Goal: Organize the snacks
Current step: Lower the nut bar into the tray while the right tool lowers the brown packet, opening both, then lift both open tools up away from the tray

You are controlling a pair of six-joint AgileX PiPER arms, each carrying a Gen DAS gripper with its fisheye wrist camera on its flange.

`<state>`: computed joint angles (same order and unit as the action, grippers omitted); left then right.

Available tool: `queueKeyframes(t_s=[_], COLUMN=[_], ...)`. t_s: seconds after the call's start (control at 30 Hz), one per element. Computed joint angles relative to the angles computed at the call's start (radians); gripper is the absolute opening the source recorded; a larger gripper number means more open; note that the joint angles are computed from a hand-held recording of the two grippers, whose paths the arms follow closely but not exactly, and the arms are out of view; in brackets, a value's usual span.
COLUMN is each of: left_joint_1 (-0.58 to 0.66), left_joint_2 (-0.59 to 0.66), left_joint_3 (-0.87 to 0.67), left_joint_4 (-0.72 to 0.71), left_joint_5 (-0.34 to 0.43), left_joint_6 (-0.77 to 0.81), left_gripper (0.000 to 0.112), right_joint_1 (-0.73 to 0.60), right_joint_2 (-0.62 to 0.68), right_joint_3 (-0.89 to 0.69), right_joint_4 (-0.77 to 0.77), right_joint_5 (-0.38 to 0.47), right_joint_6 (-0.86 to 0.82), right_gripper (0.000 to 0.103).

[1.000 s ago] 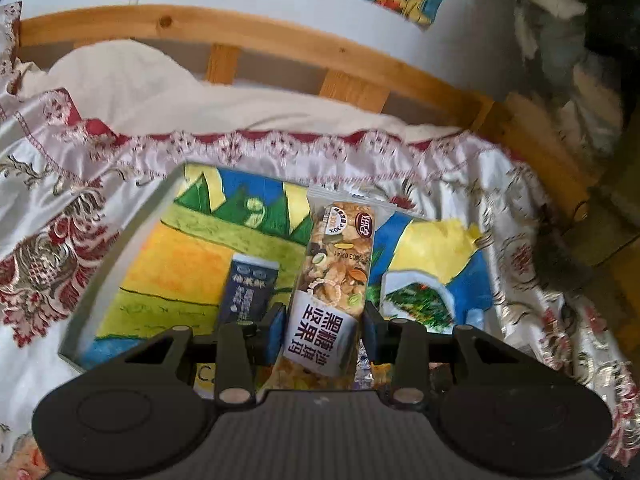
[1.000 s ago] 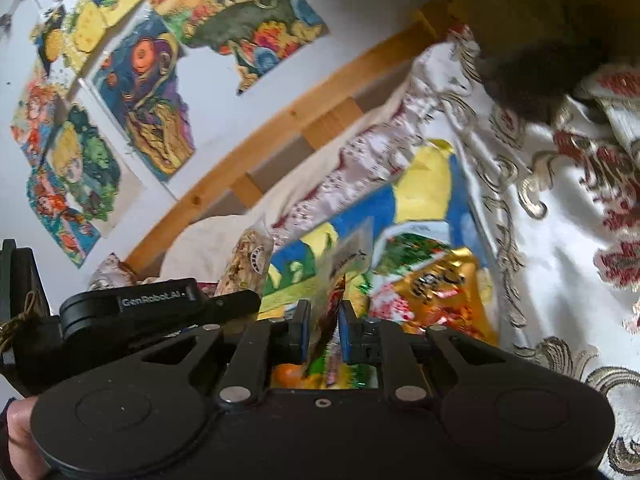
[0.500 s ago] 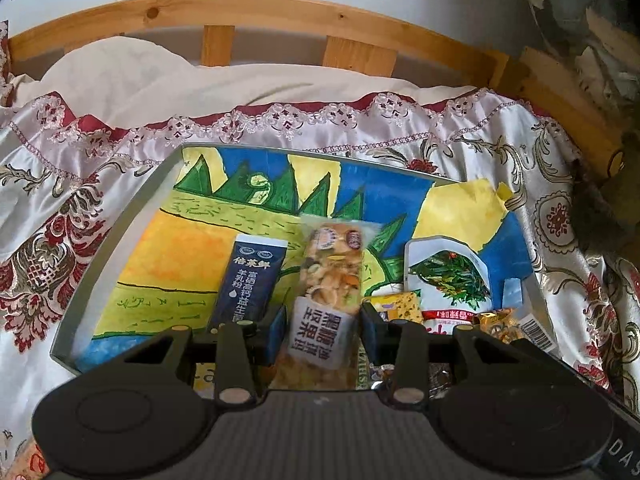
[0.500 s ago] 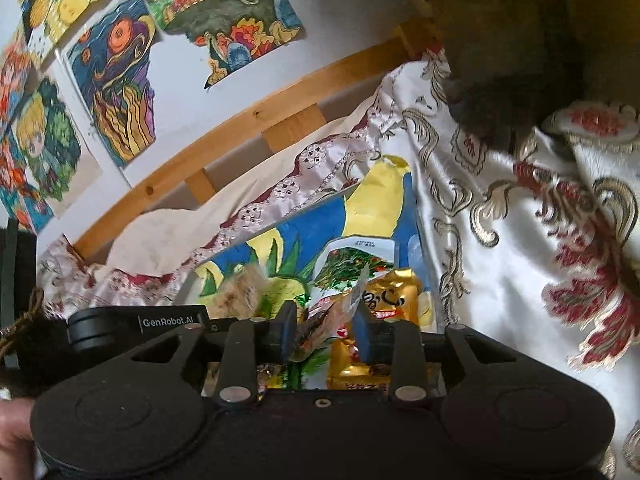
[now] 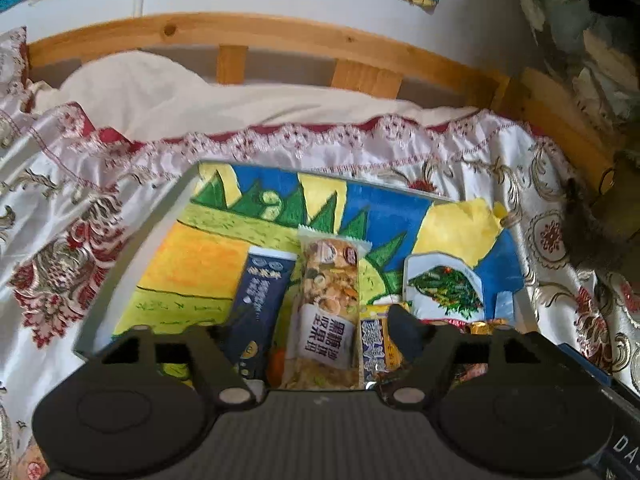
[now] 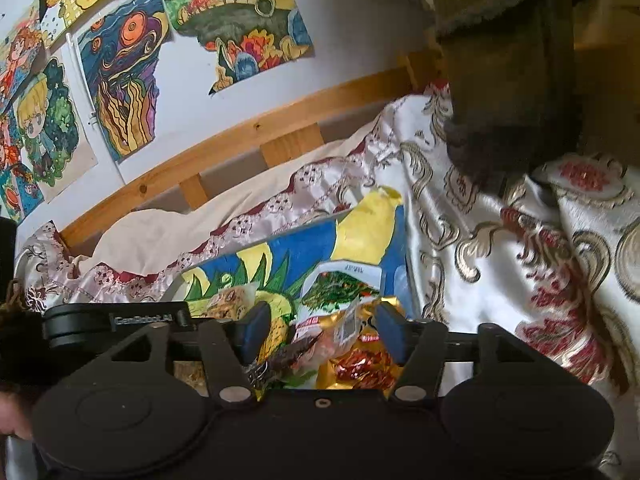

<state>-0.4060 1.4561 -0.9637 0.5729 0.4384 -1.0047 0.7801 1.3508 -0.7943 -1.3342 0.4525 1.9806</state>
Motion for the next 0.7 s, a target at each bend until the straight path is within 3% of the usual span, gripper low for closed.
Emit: queueKeyframes(t_s=[0.1, 0.27, 0.4, 0.5, 0.6, 0.7], left_joint_1=[-0.010, -0.008, -0.025, -0.053, -0.120, -0.261], left_joint_2=[-0.046, -0.131, -0.226, -0.323, -0.416, -0.503], left_joint_3=[0.029, 0.051, 0.087, 0.136, 0.178, 0.228], left_joint_4=[0.089, 0.103, 0.163, 0.225, 0.307, 0.463], left_joint_5=[0.004, 0.044, 0.084, 0.112, 0.185, 0.334], left_joint_6=[-0.100, -0.129, -0.185, -0.262, -0.357, -0.518], left_gripper=[0.089, 0.097, 0.101, 0.102, 0.102, 0.102], right_joint_1=[0.025, 0.090, 0.156, 0.229, 0.314, 0.397], right_joint_2=[-0.021, -0.068, -0.118, -0.153, -0.187, -0.217], right_joint_3=[0.000, 0.011, 0.022, 0.019, 0.013, 0.001], right_joint_4=[-0.003, -0.035, -0.052, -0.053, -0.053, -0.037], right_joint_5=[0.042, 0.142, 0.211, 0.293, 0.378, 0.458], right_joint_6=[-0.016, -0.005, 0.023, 0.014, -0.007, -0.024], right_gripper=[0.076, 0.086, 0.098, 0.101, 0.102, 0.102])
